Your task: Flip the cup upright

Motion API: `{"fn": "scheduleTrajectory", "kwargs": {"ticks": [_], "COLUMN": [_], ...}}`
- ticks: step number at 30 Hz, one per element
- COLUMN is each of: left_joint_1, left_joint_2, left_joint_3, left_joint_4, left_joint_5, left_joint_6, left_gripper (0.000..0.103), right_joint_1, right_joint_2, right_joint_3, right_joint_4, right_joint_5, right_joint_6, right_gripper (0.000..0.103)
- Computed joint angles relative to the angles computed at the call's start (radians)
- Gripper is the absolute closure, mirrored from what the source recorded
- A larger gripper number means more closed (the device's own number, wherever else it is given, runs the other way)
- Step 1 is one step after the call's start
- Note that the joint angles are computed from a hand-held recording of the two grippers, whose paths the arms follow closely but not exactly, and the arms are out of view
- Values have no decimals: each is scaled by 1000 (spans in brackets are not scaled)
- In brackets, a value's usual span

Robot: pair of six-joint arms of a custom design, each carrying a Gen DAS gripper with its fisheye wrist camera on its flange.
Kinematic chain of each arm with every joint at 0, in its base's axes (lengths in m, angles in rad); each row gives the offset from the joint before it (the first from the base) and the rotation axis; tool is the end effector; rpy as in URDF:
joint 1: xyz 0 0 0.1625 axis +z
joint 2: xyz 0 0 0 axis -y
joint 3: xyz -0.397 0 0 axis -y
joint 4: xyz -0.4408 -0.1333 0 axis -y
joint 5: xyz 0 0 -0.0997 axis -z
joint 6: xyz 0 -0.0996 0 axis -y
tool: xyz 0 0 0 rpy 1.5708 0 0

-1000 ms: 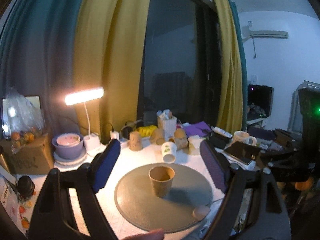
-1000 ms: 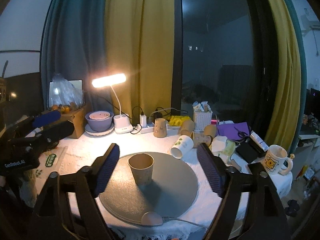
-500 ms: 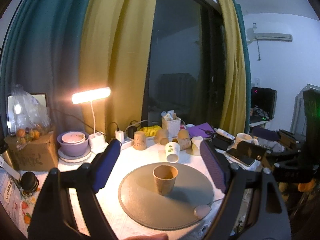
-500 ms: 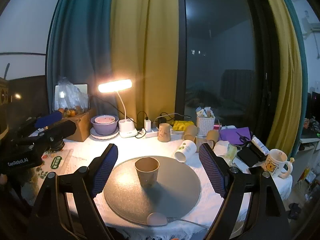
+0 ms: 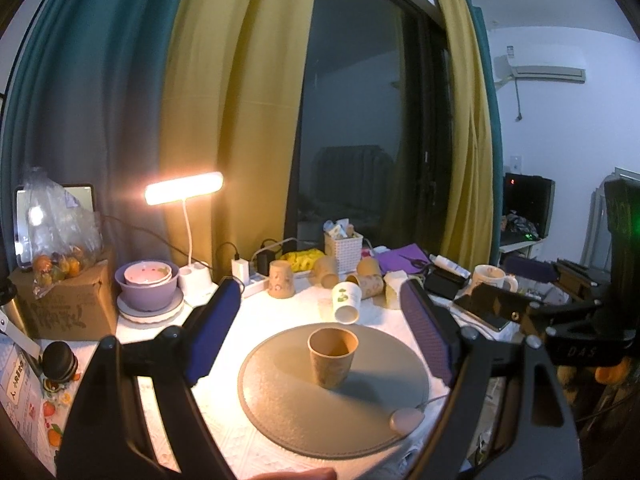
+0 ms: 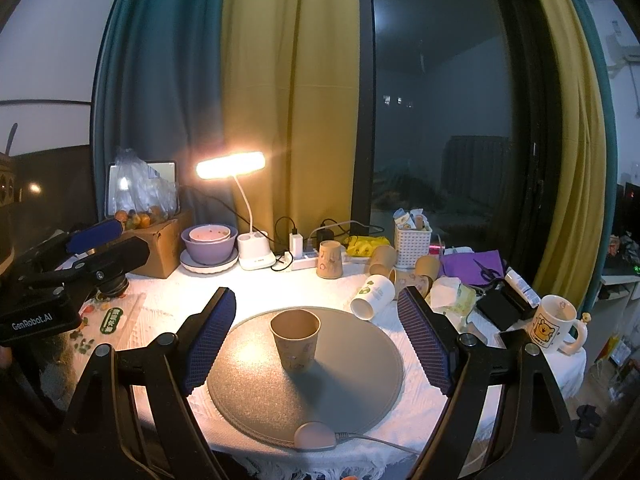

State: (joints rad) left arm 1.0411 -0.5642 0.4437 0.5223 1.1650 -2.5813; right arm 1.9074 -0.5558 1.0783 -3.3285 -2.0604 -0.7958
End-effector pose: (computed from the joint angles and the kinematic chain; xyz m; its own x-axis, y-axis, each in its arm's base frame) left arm -0.2645 -0.7934 0.3002 -0.7221 0.3070 -0.6199 0.6863 0.2058 -0.6976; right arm 0.3574 -0.7596 0.2172 -0.6078 -0.1328 0.7829 -0.7760 0.3087 -0.5500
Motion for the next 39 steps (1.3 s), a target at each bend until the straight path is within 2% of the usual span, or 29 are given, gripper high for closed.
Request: {"fn": "scheduleTrajectory", "kwargs": {"ticks": [34, 37, 39], "left_joint_1": [-3, -7, -3], "left_joint_2": [-8, -21, -6], "left_joint_3": [24, 52, 22], "left_joint_4": [9, -1, 14], "left_joint_5": [0, -1, 3], "left_joint_6": [-12, -15, -14], "left_gripper": [20, 20, 20], "right_joint_1": [-12, -12, -11], "right_joint_2": [-5, -5, -8], "right_joint_3": [18, 18, 23], "right_joint_4": [-5, -4, -7], "right_joint_5": [-2, -2, -3], "right_joint_6": [5, 5, 5], "right_gripper": [17, 18, 18]}}
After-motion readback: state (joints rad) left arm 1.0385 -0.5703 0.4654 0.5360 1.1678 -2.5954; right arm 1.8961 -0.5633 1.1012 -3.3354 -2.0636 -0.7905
